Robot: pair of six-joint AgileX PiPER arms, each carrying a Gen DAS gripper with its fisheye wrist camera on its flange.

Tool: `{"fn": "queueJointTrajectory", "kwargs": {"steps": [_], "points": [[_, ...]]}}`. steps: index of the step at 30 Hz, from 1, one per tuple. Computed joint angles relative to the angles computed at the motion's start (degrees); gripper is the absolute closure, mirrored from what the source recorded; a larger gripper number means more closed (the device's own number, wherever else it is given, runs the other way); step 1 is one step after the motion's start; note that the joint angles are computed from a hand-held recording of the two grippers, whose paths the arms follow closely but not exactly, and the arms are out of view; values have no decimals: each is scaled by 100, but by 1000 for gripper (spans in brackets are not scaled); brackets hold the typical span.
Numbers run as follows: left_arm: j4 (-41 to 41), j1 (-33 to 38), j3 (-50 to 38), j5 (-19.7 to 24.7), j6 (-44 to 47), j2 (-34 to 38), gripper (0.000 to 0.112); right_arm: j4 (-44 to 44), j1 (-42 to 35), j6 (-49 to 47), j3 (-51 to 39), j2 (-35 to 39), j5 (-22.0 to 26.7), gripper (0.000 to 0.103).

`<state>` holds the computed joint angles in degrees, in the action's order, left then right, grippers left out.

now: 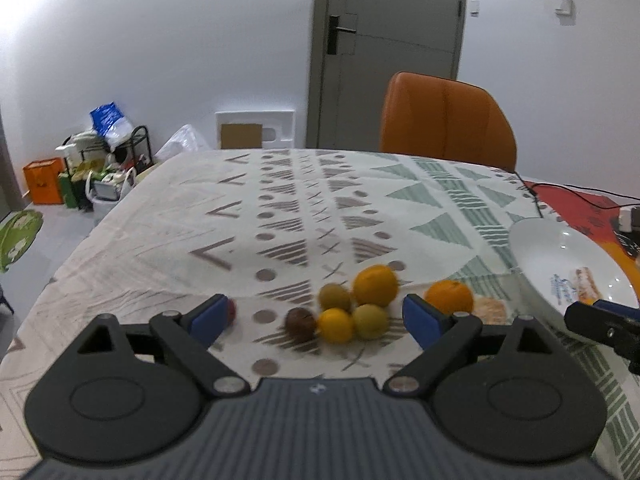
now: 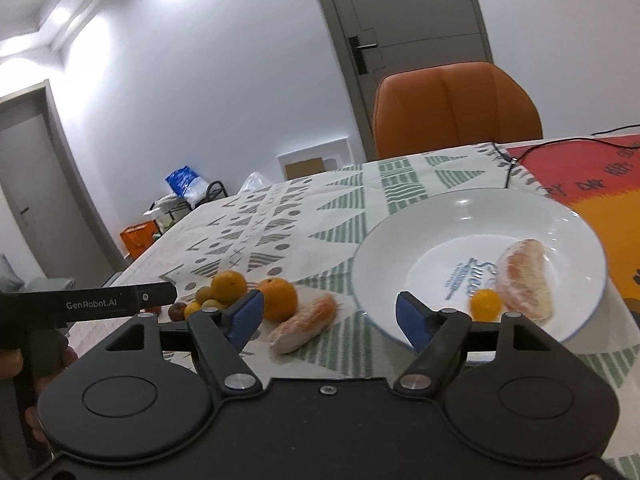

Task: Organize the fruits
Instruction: 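Reach the left tool toward the red fruit while right reaches toward the fruit cluster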

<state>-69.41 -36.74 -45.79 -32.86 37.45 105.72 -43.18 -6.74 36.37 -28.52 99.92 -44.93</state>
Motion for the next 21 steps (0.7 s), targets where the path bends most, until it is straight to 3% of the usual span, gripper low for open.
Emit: {"fn": "queueJointTrajectory", "kwargs": {"steps": [21], "points": [[1927, 907, 656, 89, -1998, 46, 20, 538, 1043, -222, -514, 159, 785, 31]]}}
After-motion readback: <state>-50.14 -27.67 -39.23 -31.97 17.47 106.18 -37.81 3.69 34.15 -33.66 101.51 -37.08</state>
